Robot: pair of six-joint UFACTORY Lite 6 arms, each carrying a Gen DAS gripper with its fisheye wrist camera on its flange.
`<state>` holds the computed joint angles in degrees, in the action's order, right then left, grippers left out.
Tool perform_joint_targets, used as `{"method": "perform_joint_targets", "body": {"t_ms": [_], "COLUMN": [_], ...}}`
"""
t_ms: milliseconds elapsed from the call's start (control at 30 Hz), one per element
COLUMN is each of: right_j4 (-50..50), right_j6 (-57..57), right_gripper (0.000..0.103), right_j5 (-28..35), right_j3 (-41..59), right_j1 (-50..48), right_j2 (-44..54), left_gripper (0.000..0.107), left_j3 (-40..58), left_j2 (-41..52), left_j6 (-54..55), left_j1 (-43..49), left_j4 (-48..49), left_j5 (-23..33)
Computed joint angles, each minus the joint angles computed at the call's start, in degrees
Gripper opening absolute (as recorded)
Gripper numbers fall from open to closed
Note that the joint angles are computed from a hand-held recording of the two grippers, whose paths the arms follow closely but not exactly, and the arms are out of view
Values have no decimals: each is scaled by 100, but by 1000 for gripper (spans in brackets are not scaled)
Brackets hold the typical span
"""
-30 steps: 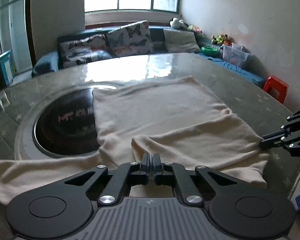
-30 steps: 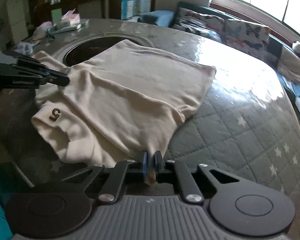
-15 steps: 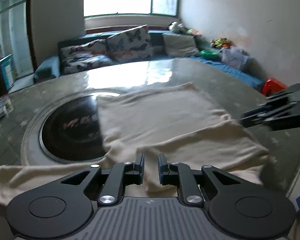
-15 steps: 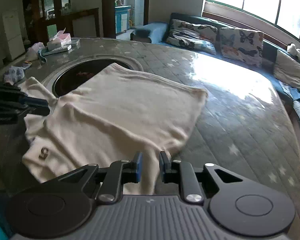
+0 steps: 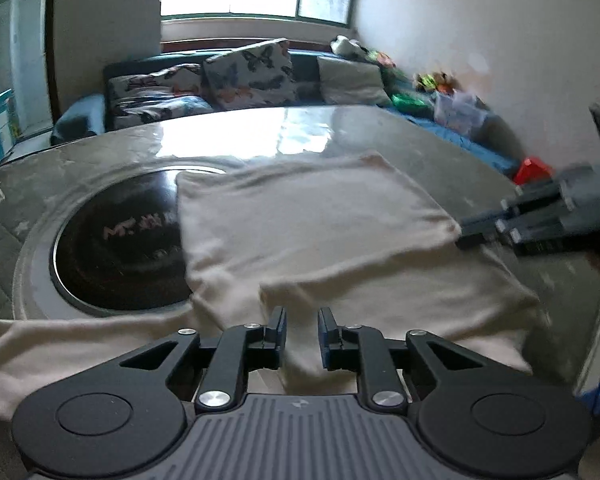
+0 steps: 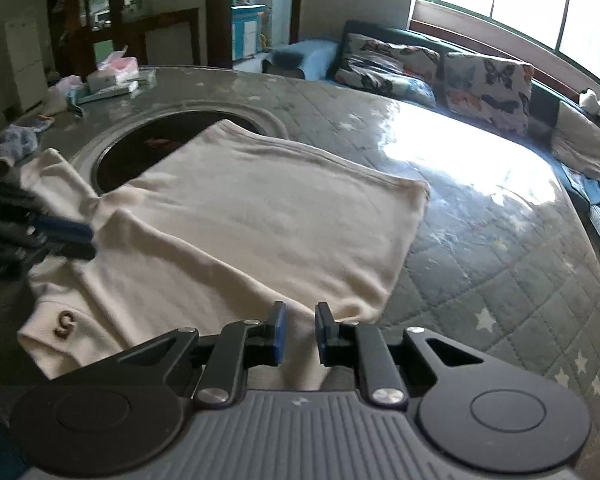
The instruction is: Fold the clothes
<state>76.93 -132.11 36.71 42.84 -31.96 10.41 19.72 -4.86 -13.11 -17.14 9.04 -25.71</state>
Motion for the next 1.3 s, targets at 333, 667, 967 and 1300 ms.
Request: {"method": "perform_joint_targets", "body": {"t_ms": [333, 667, 967, 1300], "right_j4": [28, 110, 153, 99], "right_j6": [-261, -465, -636, -567], "right_gripper": [17, 21, 27, 28], "right_j5": [-11, 70, 162, 168], "right_j3": [-450, -586, -900, -973], "right_j1": [268, 230, 352, 264], "right_j2": [-206, -284, -502, -649], "left_gripper": [28, 45, 53, 47], "left_j3": [897, -637, -1134, -473], "left_j2": [1174, -881, -1138, -133], "left_j6": [-693, 1084, 2737, 789], "left_j1": [813, 1189, 2904, 4171], "left_j4": [581, -1207, -3152, -1122], "left_j5": [-127, -18, -321, -175]}}
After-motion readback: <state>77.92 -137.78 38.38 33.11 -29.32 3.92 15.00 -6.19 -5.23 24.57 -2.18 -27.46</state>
